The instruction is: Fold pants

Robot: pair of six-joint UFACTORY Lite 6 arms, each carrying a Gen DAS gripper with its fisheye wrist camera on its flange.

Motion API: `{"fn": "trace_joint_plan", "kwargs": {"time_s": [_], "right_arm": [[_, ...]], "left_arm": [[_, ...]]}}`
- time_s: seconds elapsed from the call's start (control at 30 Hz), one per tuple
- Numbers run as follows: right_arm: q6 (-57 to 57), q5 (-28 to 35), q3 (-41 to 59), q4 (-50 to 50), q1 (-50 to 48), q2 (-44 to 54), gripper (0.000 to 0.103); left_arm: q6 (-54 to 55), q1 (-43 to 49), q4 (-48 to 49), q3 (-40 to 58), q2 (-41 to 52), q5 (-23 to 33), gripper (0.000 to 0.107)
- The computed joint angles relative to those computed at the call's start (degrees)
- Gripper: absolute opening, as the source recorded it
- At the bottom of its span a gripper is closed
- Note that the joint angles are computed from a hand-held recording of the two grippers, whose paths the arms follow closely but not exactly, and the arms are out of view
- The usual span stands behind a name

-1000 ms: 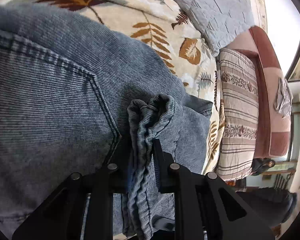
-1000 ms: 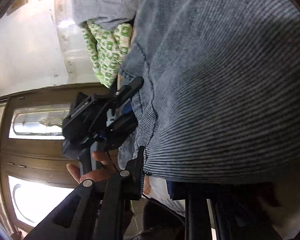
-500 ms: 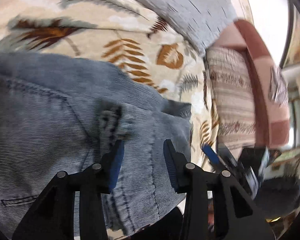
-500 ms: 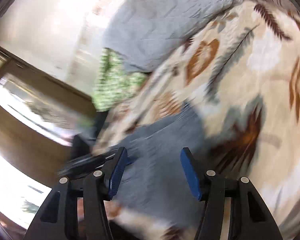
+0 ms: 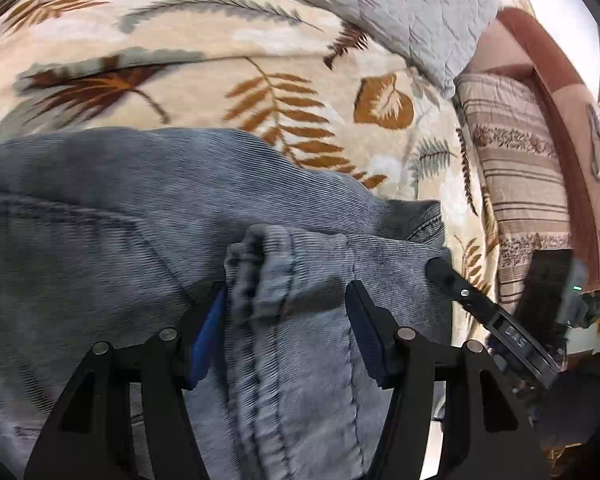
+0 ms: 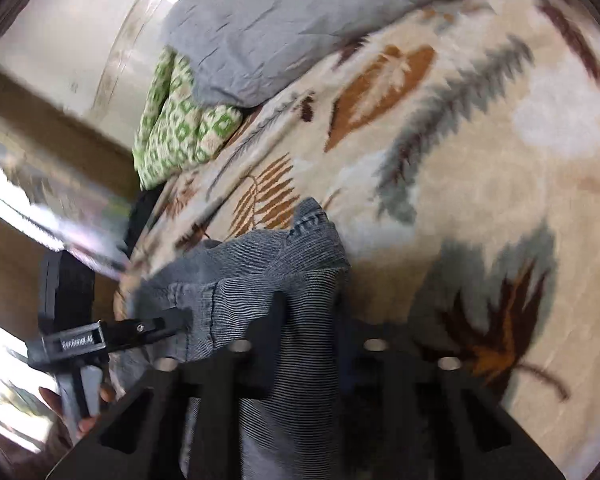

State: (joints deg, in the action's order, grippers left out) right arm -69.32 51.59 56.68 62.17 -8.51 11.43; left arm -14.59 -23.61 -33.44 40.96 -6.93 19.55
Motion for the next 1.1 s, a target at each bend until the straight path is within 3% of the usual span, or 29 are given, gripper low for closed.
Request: {"fn": "trace_joint_plan", "kwargs": {"time_s": [0.13,0.33,0.53,0.63,0.67,0.73,0.83,0.9,0.97,1.1], "right_arm": [[0.36,-4.69,0.09,-3.13,1.51,-0.69,0.011],[-0.54,-7.27,1.75,-2.20,0.58,4.79,0.015],[2.32,1.75,1.13,-4.72,-5.20,1.20,0.026],[1.83,6.34,-2.51,-7.28,-8.87,-3.12,0.053],[0.45,8.61,-4.76,-7.45,-10.68,-4.94,0.054],[-0.55,11.21,-7.81,-8.25,-12.41,-7.06,0.054],[-2.60,11.82,-13.03,-8.86,-13.79,-11.52,0.054],[-4.05,9.91,-16.11,-9.64,-13.85,-15.37,0.049],[-5.05,6.82,-18.74,-11.26,-13.06,-18.68,0.030],[-7.89,-0.74,-23.46,-12.25,-9.96,-23.40,0.025]], "left_arm": [[-13.81,-3.34,14.07,6.30,7.41,-1.85,0.060],[-30.34,-6.93,32.91,7.67,8.73,-1.43,0.060],[-22.79,-5.00,23.00,1.94,-2.92,4.76,0.059],[-24.13,-8.24,20.69,-5.76,-14.50,7.07,0.060],[-24.98,-9.58,20.32,-7.27,-16.76,7.44,0.060],[-30.62,-14.62,22.10,-10.08,-20.58,7.50,0.060],[-43.89,-23.90,31.28,-9.55,-17.89,7.27,0.060],[-52.76,-28.04,39.18,-7.79,-14.35,8.57,0.060],[-59.46,-30.21,45.42,-7.15,-12.31,8.84,0.060],[-68.72,-34.19,54.66,-3.44,-7.36,12.65,0.060]]}}
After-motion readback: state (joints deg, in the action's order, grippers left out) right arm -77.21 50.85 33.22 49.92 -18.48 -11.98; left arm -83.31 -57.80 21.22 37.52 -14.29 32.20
